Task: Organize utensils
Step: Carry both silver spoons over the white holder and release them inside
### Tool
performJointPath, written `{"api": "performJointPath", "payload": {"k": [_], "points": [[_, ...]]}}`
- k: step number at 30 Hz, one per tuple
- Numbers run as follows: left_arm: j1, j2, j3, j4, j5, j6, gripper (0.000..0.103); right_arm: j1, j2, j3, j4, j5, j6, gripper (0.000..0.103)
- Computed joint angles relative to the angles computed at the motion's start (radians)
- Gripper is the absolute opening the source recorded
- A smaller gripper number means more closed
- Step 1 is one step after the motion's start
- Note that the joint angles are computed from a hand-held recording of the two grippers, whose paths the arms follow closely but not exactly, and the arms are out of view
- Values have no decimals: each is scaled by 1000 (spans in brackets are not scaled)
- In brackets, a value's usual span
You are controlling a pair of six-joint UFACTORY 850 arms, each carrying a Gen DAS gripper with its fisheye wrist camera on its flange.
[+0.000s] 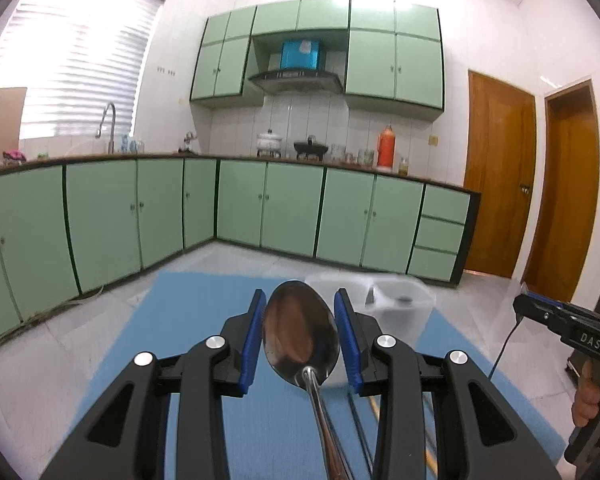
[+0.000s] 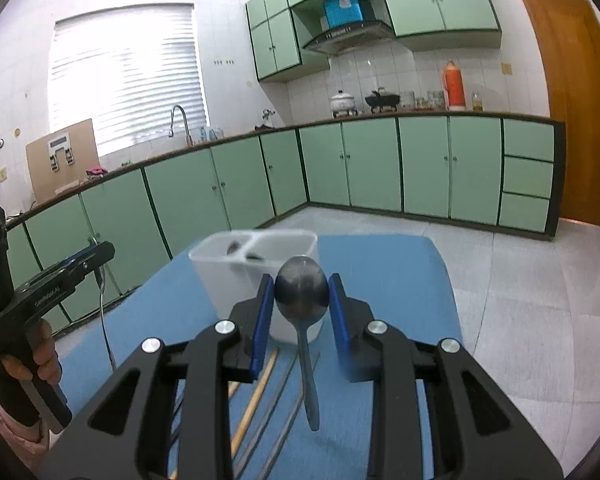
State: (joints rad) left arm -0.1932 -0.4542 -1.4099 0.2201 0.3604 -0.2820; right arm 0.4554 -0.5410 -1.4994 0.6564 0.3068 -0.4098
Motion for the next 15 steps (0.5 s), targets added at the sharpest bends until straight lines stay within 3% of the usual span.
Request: {"api": "performJointPath", "payload": {"k": [8, 15], "points": [[-14, -56, -170, -3, 42, 20, 35, -25, -43, -163, -218, -37, 152, 27], [-44, -194, -398, -163, 57, 213, 35, -53, -184, -432, -383, -113, 292, 27]]}}
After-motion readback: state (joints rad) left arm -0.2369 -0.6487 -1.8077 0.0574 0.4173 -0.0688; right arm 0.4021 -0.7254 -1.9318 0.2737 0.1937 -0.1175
